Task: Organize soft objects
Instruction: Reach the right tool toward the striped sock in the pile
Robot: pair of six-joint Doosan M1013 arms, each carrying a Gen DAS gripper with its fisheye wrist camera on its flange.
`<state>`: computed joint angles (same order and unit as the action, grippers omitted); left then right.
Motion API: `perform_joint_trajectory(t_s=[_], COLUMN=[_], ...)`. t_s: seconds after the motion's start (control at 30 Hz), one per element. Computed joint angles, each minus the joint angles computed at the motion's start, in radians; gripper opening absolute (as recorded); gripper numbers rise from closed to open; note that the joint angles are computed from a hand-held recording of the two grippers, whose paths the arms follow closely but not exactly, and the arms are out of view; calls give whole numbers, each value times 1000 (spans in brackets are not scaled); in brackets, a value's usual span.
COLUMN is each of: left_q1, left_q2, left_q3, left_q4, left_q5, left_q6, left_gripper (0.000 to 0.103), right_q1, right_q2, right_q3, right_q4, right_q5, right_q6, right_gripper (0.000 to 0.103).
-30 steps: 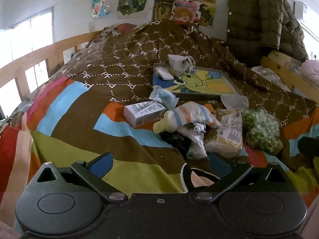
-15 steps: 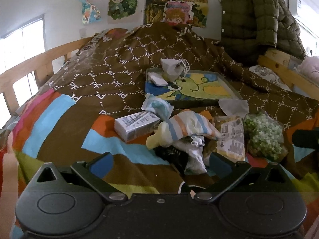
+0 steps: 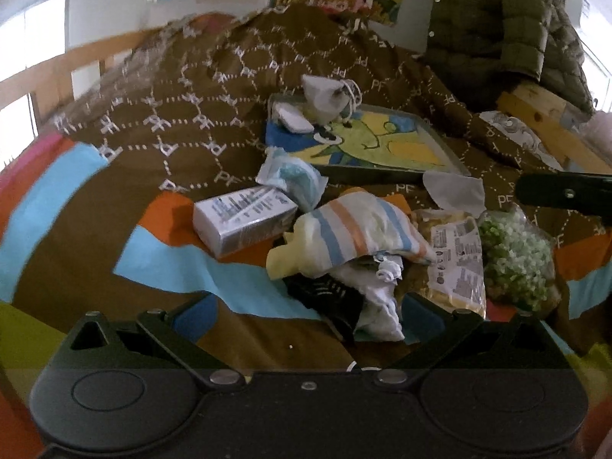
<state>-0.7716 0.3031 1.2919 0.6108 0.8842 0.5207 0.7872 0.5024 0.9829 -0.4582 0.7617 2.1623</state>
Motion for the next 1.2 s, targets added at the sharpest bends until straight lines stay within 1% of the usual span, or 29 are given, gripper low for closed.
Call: perform_joint_trajectory(t_s=[0.1, 0.17, 0.27, 0.33, 0.43, 0.53, 0.57, 0.6, 0.63, 0.7, 0.77, 0.87, 0.93, 1.0, 1.1, 1.2], left_q1=[19, 30, 39, 43, 54, 64, 65, 66, 68, 67, 64, 54, 56, 61, 63, 64], left_q2=[6, 12, 17, 23, 30, 40, 44, 46, 48, 50, 51, 55, 62, 67, 68, 67], left_q3=[2, 1, 7, 9, 9, 7, 4, 3, 4, 6, 9, 9, 0, -6, -6, -4], left_q4=[-60, -103, -121, -128, -189, -278, -296, -315, -332, -344, -325, -254, -262, -292, -304, -297], left_q5=[-35, -61, -108, -138, -184, -223, -230, -239, -249, -268, -289, -311, -315, -308, -303, -305], left_q6=[43, 81, 122, 151, 206, 294, 316, 336, 354, 376, 380, 363, 386, 410, 414, 411], left_gripper=[102, 102, 102, 102, 98, 91, 87, 81, 79, 74, 72, 72, 70, 67, 67, 67], right_q1=[-29, -47, -73, -79, -91, -94, -95, -97, -99, -102, -105, -110, -115, -119, -122, -124], right_q2=[48, 87, 151, 188, 233, 241, 243, 247, 255, 244, 235, 232, 232, 234, 243, 263], right_q3=[-70, -126, -217, -267, -328, -321, -316, -318, -327, -295, -274, -262, -259, -260, -270, -298], right_q4=[118, 217, 349, 383, 422, 447, 455, 458, 457, 468, 479, 494, 519, 549, 576, 601], right_q5=[-5, 11, 43, 76, 110, 115, 118, 123, 132, 117, 109, 104, 107, 107, 115, 148], right_q6=[-125, -204, -314, -361, -423, -440, -444, -446, -448, -453, -451, -454, -460, -464, -473, -484], right_gripper=[103, 103, 102, 102, 102, 96, 94, 90, 88, 82, 80, 74, 73, 69, 68, 63])
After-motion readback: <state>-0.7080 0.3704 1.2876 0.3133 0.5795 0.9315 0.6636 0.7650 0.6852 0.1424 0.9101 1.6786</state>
